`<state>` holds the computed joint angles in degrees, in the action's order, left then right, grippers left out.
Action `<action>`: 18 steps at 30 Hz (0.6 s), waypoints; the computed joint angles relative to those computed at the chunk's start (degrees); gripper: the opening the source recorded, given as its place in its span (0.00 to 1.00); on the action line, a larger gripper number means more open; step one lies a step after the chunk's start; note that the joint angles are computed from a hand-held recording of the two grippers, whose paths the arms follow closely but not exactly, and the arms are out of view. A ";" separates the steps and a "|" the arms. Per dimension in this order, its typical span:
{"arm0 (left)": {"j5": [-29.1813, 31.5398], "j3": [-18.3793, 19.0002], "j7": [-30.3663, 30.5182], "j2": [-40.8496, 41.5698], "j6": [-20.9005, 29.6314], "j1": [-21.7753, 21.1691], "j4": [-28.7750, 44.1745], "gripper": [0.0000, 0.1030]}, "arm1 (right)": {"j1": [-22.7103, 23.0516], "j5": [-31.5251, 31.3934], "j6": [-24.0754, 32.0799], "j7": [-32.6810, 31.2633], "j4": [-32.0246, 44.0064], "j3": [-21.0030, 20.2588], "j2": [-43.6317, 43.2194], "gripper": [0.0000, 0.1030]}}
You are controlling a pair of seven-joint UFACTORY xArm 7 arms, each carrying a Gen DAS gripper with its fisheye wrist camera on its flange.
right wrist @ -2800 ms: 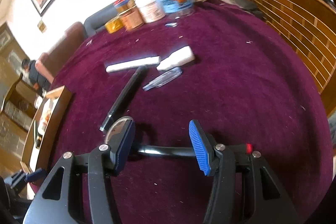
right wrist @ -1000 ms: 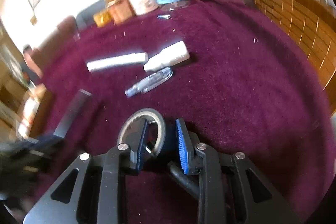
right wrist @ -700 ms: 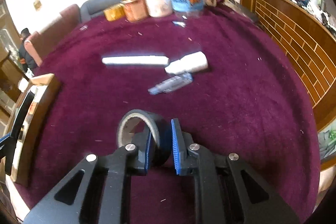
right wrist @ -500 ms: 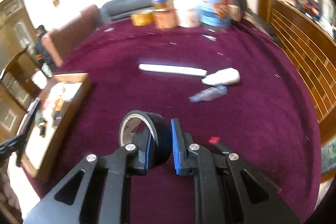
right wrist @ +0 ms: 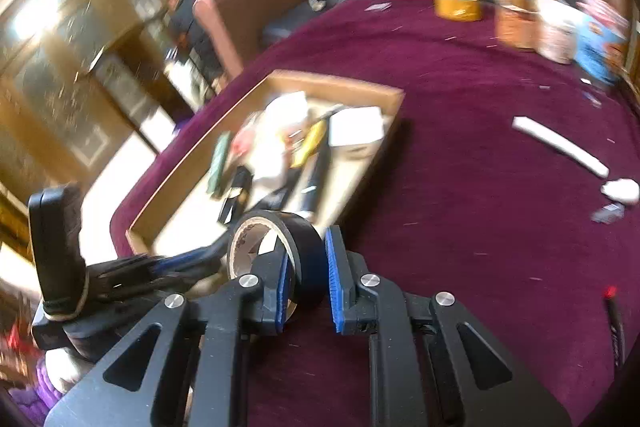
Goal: Organize rigid objects
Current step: 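Carry the marker into the tray and open the left tool while the right tool brings the tape roll there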
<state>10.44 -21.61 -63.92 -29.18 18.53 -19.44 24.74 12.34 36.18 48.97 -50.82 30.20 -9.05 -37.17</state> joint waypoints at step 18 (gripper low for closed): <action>0.14 -3.53 -7.60 -23.82 1.87 4.19 -10.13 0.46 | 6.68 -4.61 -9.61 4.44 -5.08 2.64 -3.51 0.39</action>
<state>10.59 -25.14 -71.51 -53.01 20.40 -15.25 14.61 19.03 31.57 39.36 -46.38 25.12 -6.40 -40.67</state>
